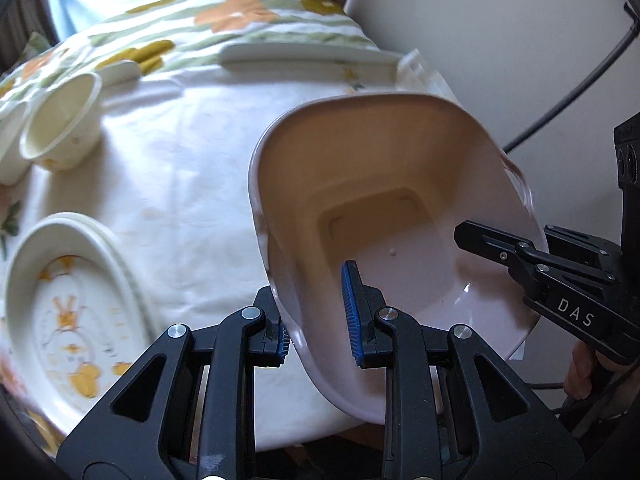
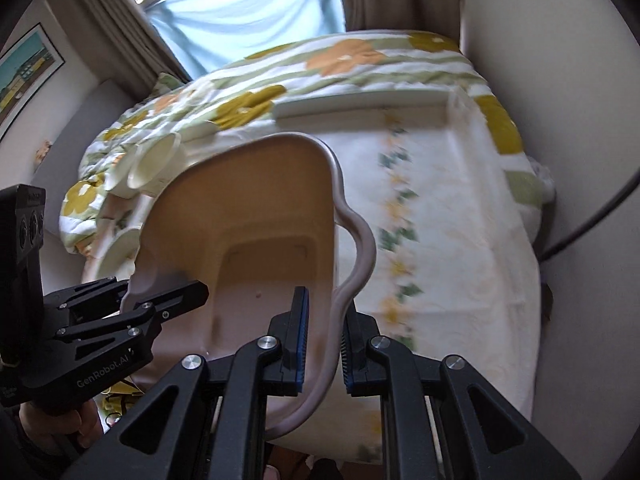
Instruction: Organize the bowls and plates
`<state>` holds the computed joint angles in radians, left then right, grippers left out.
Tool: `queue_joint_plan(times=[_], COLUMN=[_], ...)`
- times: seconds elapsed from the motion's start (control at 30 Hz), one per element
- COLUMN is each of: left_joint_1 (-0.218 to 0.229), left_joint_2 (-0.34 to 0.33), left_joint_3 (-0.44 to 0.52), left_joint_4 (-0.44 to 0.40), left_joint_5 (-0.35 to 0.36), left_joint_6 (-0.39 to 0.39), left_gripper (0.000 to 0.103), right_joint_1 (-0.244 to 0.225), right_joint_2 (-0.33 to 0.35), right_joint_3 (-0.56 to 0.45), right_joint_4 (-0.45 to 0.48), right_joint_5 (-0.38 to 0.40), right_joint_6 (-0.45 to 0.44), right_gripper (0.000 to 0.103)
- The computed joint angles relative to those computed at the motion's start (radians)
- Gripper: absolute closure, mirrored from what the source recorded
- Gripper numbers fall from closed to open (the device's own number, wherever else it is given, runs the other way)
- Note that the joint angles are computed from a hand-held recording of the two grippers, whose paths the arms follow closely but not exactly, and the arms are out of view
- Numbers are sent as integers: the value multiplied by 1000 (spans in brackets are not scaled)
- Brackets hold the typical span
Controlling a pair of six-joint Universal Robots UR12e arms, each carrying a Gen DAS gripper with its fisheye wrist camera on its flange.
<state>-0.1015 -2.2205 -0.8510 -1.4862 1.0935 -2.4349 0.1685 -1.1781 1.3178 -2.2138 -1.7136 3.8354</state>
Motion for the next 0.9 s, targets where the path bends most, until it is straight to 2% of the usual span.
queue_joint_plan(times=[0.2,0.33,0.6,0.8,0.83,0.87,0.9], left_joint_1=[-31,-40,-56,-65,-64,-64,-64], left_joint_2=[19,7,13,12,13,13,12], left_joint_3=[-78,-78,-104,-107,-108,-107,-105], left_joint_4=[54,75,148,169,164,158,155], left_joint_5=[35,48,84,112,111,109,106], left_joint_6=[1,-2,-3,2,6,8,11], left_gripper=[83,83,83,82,80,69,58], right_joint_1=[-18,-23,-32,-47,-50,-52,-54], right_joint_2=[-24,-49,-63,-74,-75,-78,-79], right_joint_3=[81,139,185,221,228,239,247], right_joint_4=[-44,-83,-145,-216,-236,-268,-291], right_joint_5=[13,21,43,82,90,100,105], right_joint_6=[43,66,81,157,169,185,198], right_gripper=[90,90,90,89,87,77,60])
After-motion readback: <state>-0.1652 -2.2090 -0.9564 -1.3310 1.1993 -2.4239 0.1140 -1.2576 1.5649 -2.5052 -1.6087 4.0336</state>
